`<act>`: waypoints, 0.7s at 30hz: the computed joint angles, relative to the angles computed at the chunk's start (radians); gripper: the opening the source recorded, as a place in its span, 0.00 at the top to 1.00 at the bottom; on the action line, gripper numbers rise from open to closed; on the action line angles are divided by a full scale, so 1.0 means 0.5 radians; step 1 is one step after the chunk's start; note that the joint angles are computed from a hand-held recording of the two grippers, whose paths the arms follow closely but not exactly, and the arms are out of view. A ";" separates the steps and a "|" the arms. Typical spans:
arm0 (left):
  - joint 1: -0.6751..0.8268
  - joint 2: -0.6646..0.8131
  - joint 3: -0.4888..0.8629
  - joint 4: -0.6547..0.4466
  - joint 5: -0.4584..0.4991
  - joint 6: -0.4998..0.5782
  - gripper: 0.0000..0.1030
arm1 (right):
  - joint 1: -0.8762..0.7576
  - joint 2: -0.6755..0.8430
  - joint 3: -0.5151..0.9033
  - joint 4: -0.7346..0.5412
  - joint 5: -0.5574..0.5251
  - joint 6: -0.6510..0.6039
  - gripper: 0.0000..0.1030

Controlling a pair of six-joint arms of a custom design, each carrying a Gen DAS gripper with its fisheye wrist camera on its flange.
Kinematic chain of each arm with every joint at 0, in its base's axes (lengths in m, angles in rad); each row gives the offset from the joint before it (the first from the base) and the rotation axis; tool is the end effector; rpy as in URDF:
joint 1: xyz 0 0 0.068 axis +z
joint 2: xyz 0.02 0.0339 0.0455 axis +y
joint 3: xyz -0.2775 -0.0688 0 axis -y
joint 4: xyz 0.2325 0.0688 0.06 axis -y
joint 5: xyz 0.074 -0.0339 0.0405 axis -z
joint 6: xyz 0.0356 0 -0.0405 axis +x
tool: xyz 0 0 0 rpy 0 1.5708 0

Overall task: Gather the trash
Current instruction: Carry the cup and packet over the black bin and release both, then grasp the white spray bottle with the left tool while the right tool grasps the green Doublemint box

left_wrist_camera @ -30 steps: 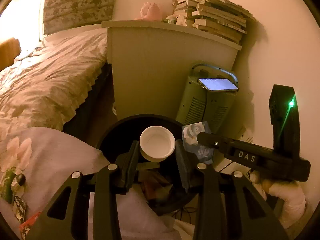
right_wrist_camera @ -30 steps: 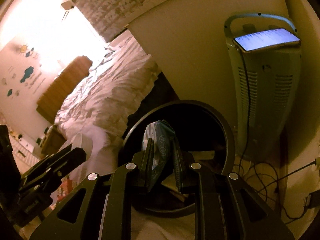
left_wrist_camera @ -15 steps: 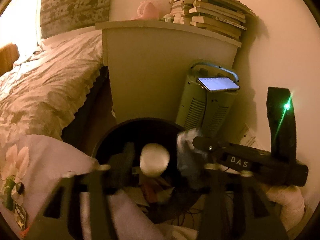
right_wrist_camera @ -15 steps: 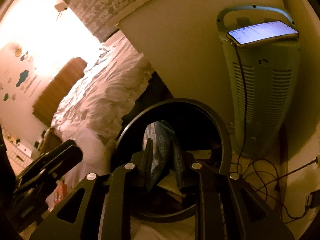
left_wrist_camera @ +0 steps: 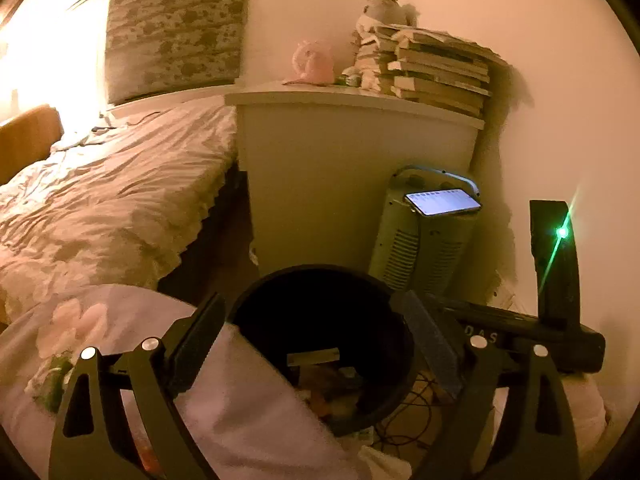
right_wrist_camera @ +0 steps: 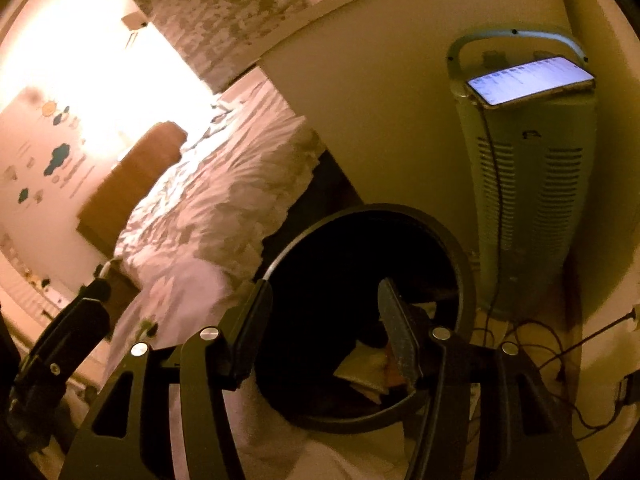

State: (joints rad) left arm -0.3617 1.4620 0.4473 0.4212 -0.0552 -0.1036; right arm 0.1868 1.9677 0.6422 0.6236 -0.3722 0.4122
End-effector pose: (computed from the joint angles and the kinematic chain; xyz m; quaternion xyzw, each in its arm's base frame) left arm 0.2386 -0.0882 0.1623 0.1007 0.8770 -0.0845 0.4622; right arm 0.3157 0.0728 0.0893 0.0229 0.8945 0.2824 0.3457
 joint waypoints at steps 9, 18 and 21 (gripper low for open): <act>0.433 -0.313 -0.264 -0.046 0.197 0.079 0.12 | 0.312 -0.054 0.083 -0.108 0.065 0.030 0.35; 1.569 -0.124 -0.359 0.025 0.802 0.454 0.12 | 0.738 0.037 0.424 -0.378 0.146 -0.014 0.34; 1.869 0.070 -0.267 0.028 0.926 0.621 0.13 | 0.859 0.097 0.579 -0.501 0.147 -0.053 0.34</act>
State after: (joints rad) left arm 0.5729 1.4969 0.3136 0.4351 0.4078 0.2067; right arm 0.6162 2.0163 0.9317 0.3733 -0.2989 0.3858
